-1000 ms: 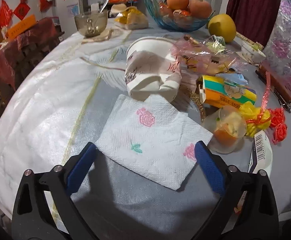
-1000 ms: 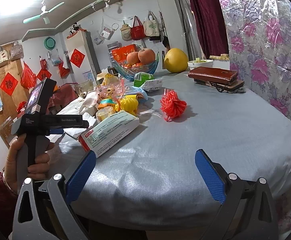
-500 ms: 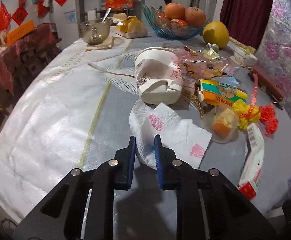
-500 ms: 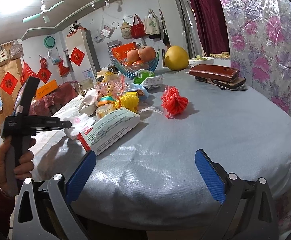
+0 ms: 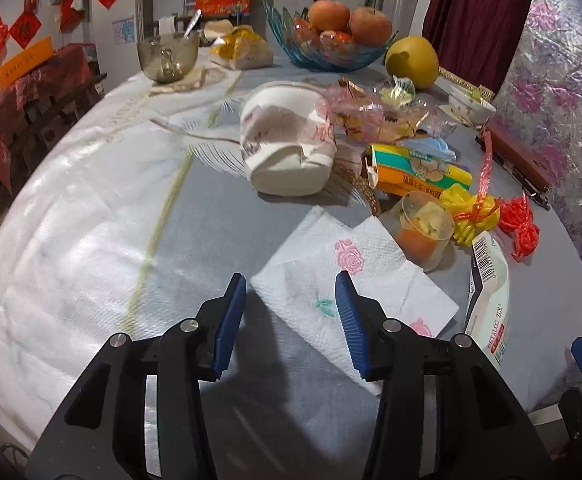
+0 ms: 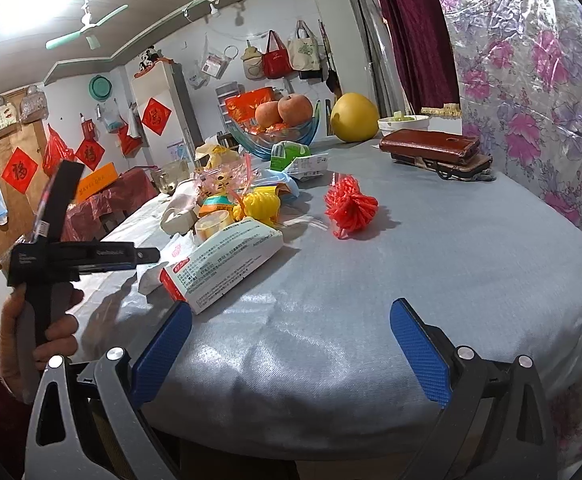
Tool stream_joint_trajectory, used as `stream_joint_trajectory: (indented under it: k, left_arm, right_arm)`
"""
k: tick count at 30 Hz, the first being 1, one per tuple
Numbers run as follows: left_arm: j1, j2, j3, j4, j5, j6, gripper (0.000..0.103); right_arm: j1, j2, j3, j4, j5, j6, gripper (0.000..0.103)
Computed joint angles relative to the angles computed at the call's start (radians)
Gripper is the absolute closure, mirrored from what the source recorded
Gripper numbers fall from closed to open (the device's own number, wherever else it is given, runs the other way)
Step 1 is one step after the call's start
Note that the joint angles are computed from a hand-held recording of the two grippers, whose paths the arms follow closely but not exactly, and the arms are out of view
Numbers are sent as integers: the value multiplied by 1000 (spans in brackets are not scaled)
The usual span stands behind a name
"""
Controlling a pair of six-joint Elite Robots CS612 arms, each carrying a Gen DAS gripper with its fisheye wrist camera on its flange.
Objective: Collect trash
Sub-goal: 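Lift the tissue with the left gripper while the right gripper grasps the white medicine box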
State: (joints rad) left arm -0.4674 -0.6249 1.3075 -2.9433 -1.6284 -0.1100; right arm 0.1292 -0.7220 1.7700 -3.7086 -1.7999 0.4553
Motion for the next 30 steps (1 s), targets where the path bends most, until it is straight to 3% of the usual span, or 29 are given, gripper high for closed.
stream_joint_trajectory:
  k: [4,6,9,13,24,27,30]
  left_arm:
    - [-15,0,11,-24,53,24,56]
    - [-16,-2,20,-43,45,31,85]
    - [-8,-11,39,-73,14,22,93]
    - [9,-38,86,-156,12,3,93]
    - [78,-108,195,-272,57,-92,93]
    - [93,-117,216,-296,56,-113,93]
    - [105,-121,229,-305,54,-129,93]
  right_arm:
    - [1,0,0,-3,-2,-3,5]
    - [3,1,-2,-3,-11,-15,6]
    - [9,2,-5,-7,-26,-26,6]
    - [10,3,-11,-3,-12,-25,6]
    - [-4,28,-140,151,165,47,6]
    - [4,42,-187,220,150,65,6]
    - [20,56,-242,324,92,69,6]
